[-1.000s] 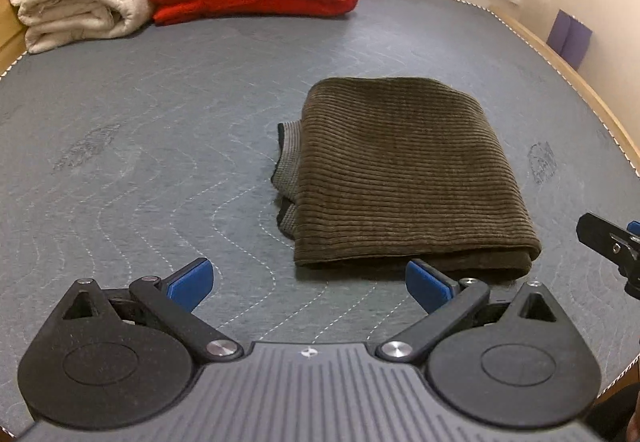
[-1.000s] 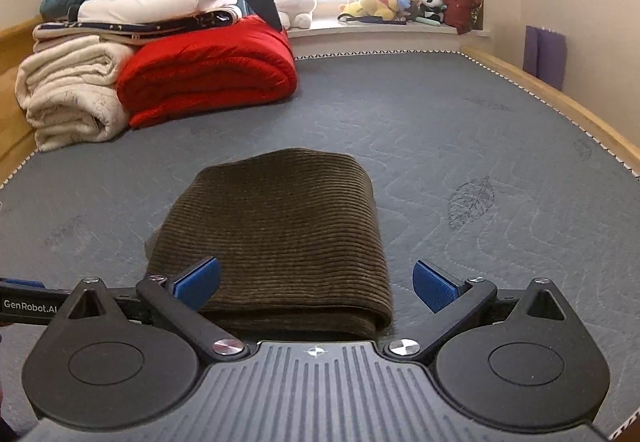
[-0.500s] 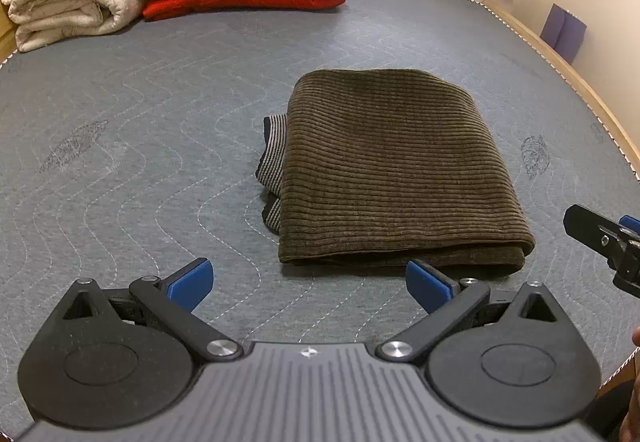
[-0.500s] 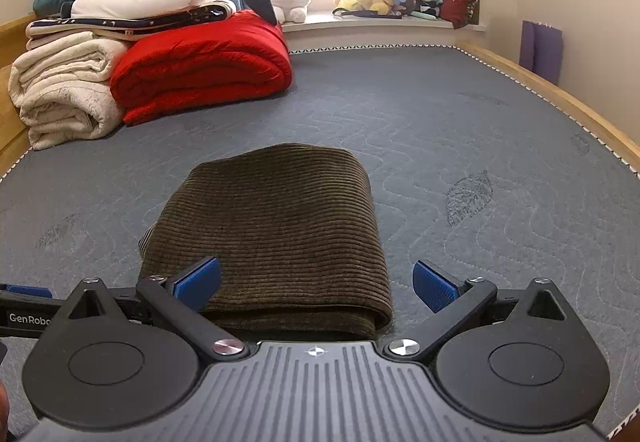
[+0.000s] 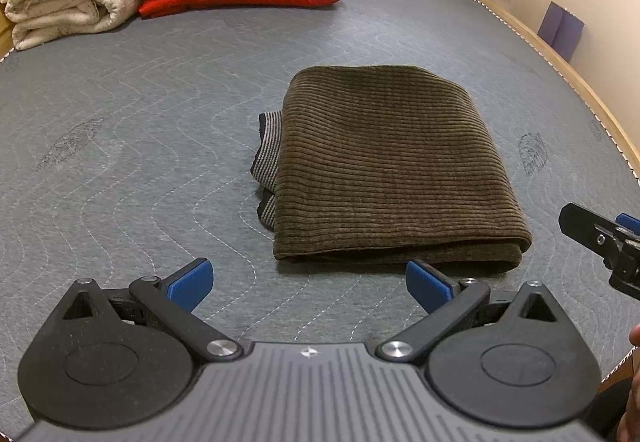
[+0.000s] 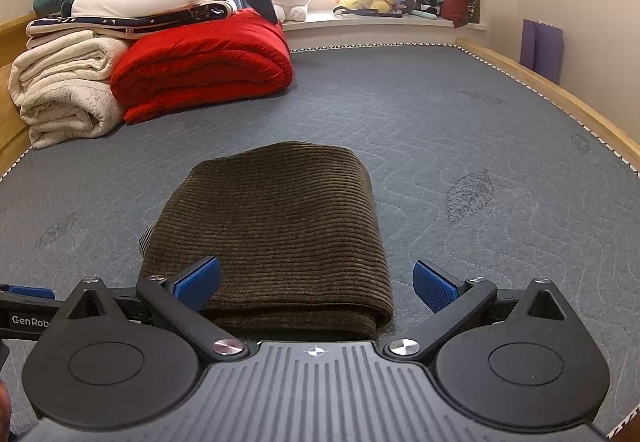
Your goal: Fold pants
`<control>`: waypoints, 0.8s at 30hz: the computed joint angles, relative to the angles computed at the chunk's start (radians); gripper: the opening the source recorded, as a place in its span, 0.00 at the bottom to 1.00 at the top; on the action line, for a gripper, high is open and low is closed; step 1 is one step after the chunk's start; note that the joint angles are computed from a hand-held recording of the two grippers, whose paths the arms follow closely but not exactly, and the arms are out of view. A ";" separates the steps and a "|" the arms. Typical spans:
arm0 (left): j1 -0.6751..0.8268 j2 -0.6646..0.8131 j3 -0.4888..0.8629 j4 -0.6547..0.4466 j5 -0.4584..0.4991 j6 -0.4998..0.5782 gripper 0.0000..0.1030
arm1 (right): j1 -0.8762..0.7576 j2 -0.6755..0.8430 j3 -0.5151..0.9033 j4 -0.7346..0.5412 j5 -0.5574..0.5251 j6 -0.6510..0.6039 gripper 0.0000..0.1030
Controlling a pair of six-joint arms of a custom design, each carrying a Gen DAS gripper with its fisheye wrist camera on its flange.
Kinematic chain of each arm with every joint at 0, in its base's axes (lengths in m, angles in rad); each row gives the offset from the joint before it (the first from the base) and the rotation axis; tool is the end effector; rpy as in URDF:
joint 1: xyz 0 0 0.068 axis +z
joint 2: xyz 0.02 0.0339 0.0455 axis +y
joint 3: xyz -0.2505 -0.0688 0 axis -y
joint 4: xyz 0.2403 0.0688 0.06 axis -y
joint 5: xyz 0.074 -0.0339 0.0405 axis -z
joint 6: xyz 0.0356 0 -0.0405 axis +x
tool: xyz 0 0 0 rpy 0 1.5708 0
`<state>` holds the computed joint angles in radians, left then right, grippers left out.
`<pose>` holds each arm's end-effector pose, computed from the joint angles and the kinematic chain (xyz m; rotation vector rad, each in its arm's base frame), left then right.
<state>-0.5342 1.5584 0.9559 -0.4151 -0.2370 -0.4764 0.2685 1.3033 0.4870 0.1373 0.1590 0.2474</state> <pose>0.2676 -0.1486 0.1848 -0.0124 2.5468 -0.0846 0.2397 0.0601 0.1526 0.0617 2.2407 0.1006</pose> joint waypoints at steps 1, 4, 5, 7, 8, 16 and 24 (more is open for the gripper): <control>0.000 0.001 0.000 0.001 0.000 0.000 1.00 | -0.001 0.001 -0.001 0.002 -0.001 -0.002 0.99; 0.000 0.002 0.001 -0.001 0.002 -0.002 1.00 | -0.001 0.003 -0.003 0.007 -0.001 -0.006 0.99; 0.000 0.002 0.001 -0.001 0.002 -0.003 1.00 | -0.001 0.003 -0.003 0.007 -0.001 -0.006 0.99; 0.001 0.001 0.000 -0.001 0.003 -0.001 1.00 | 0.000 0.003 -0.004 0.008 0.000 -0.005 0.99; 0.002 0.001 -0.001 0.000 0.005 -0.001 1.00 | 0.001 0.003 -0.004 0.008 0.001 -0.005 0.99; 0.001 0.009 0.005 -0.002 0.008 -0.001 1.00 | 0.005 0.001 -0.006 0.009 0.003 -0.011 0.99; -0.007 0.009 0.002 0.001 0.006 -0.004 1.00 | 0.004 0.004 -0.006 0.012 0.002 -0.010 0.99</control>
